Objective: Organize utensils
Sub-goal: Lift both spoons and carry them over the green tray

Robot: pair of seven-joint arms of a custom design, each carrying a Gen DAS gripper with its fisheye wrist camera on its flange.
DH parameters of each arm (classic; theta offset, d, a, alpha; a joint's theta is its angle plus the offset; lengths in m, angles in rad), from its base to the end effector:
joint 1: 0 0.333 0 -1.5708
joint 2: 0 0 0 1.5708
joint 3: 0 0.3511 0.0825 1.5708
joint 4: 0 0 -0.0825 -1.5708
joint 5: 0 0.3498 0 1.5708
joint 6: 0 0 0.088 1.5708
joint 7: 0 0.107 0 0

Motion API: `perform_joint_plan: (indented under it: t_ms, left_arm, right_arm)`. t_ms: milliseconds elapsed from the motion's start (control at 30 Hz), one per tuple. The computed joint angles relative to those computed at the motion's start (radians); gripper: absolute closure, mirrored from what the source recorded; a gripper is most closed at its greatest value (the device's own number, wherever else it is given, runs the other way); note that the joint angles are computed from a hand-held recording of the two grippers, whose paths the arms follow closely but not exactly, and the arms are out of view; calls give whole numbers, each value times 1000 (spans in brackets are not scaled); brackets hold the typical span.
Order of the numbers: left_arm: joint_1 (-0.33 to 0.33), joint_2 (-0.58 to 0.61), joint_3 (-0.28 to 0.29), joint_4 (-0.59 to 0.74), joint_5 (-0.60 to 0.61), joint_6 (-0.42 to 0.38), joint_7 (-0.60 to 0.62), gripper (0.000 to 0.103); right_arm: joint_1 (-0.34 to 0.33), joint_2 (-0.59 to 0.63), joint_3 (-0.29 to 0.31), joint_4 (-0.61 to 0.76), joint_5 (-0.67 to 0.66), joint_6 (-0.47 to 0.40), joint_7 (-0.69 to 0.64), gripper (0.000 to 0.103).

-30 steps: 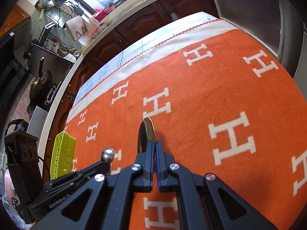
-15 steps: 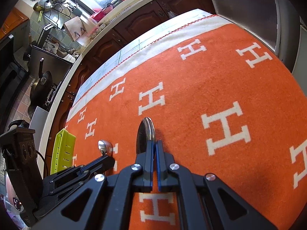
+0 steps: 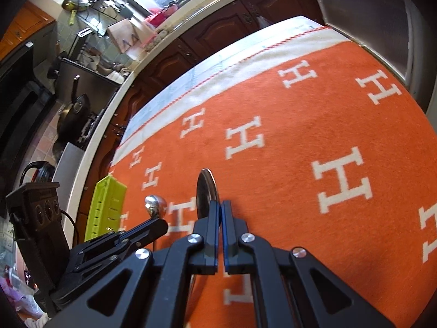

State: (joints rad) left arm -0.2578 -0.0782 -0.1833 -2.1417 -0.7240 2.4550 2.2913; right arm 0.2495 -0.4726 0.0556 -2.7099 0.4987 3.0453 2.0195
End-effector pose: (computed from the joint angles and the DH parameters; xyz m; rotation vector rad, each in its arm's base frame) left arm 0.4732 -0.2260 0.5306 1.2647 -2.6605 1.0060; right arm 0.3651 0.0786 0.5147 -1.0697 2.0666 -0.1402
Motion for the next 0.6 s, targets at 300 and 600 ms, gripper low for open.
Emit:
perform_joint_plan:
  t_ms: [300, 600]
  left_arm:
    - [43, -157, 99, -60, -40, -56, 61, 103]
    - [133, -241, 226, -70, 71, 0, 81, 103]
  right_arm:
    - [153, -13, -65, 53, 94, 25, -76, 101]
    - [327, 94, -124, 265, 201, -2, -251, 101]
